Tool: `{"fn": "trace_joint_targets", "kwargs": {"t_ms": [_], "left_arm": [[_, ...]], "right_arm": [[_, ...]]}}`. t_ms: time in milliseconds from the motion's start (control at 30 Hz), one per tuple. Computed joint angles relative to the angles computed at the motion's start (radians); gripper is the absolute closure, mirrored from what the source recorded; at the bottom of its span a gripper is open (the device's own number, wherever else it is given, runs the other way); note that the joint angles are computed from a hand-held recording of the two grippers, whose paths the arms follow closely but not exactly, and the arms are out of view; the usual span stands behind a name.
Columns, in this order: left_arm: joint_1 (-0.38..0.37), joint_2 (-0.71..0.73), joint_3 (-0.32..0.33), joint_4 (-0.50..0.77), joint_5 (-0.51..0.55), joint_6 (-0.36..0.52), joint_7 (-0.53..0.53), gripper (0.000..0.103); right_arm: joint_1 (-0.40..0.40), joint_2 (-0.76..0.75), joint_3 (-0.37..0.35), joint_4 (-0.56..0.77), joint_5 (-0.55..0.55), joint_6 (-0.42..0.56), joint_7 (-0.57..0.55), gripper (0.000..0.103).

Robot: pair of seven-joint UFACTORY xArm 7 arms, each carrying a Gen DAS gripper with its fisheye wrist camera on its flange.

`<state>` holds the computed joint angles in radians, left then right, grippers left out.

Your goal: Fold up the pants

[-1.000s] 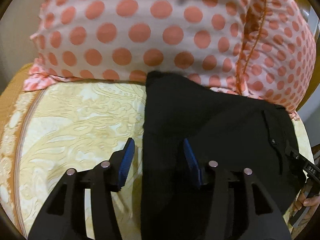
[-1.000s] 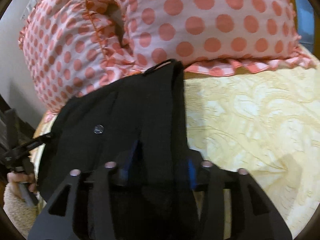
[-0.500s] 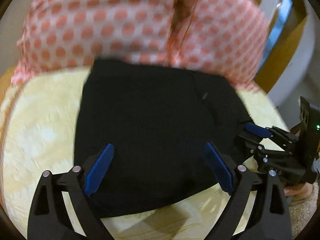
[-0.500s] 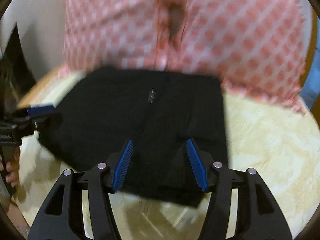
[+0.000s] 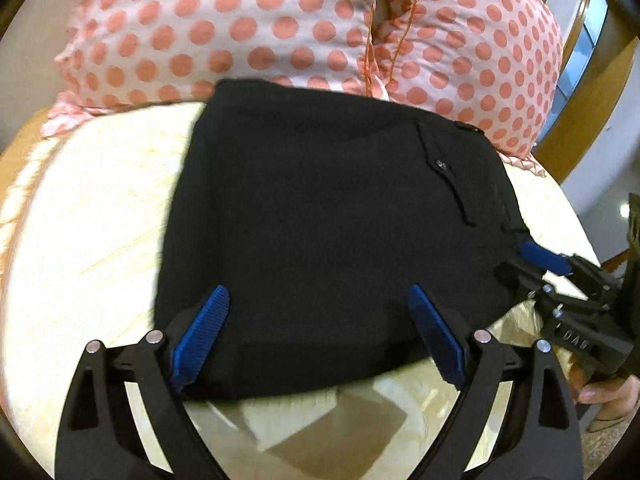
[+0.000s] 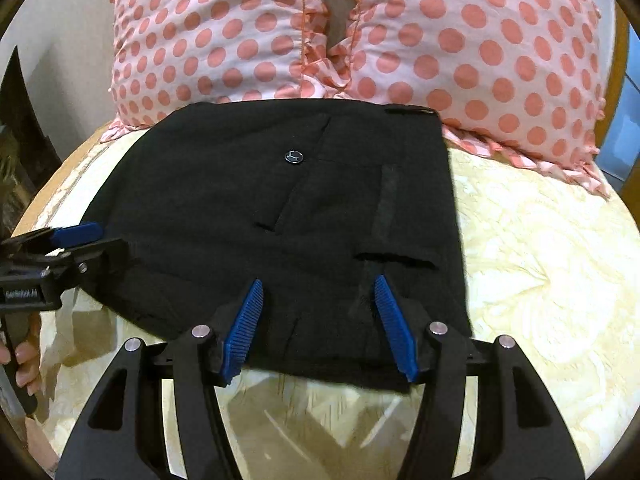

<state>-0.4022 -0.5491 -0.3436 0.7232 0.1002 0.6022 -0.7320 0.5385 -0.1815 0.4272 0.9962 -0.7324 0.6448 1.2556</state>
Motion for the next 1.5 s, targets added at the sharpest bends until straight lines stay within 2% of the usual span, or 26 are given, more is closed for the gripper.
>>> {"fn": "trace_joint_targets", "kwargs": {"t_ms": [33, 67, 100, 200, 333, 533, 633, 767, 933, 1133, 1500], "left_arm": [[0.015, -0.039, -0.028, -0.007, 0.029, 0.034, -0.025, 0.006], [0.024, -0.070, -0.047, -0.014, 0.051, 0.059, -0.041, 0.002], [0.037, -0.124, -0.085, -0.024, 0.087, 0.112, -0.069, 0.002], [0.029, -0.236, -0.143, -0.057, 0.126, 0.209, -0.115, 0.002], [-0.011, -0.346, -0.201, -0.114, 0.110, 0.262, -0.203, 0.002], [-0.055, -0.387, -0.268, -0.153, 0.092, 0.310, -0.313, 0.002], [-0.092, -0.378, -0.268, -0.163, 0.084, 0.342, -0.323, 0.002], [-0.126, -0.395, -0.262, -0.190, 0.081, 0.338, -0.351, 0.002], [-0.132, -0.398, -0.273, -0.197, 0.105, 0.339, -0.375, 0.002], [-0.133, -0.414, -0.296, -0.213, 0.136, 0.325, -0.415, 0.002], [-0.145, -0.421, -0.288, -0.223, 0.154, 0.320, -0.426, 0.002]], "right_arm": [[0.003, -0.022, 0.008, -0.011, -0.004, 0.013, 0.023, 0.036], [0.006, -0.048, 0.019, -0.028, -0.008, 0.022, 0.046, 0.027], [0.008, -0.070, 0.042, -0.035, -0.016, 0.060, 0.070, 0.014], [0.014, -0.121, 0.121, -0.072, -0.084, 0.114, 0.157, 0.013], [0.026, -0.126, 0.188, -0.099, -0.123, 0.138, 0.272, 0.013], [0.064, -0.086, 0.208, -0.111, -0.142, 0.154, 0.415, 0.013], [0.093, -0.070, 0.202, -0.118, -0.162, 0.160, 0.469, 0.013], [0.129, -0.047, 0.195, -0.106, -0.191, 0.199, 0.496, 0.011], [0.179, -0.011, 0.172, -0.086, -0.220, 0.262, 0.513, 0.001], [0.212, -0.011, 0.148, -0.101, -0.273, 0.273, 0.552, 0.001], [0.235, -0.007, 0.139, -0.103, -0.304, 0.291, 0.584, 0.001]]}}
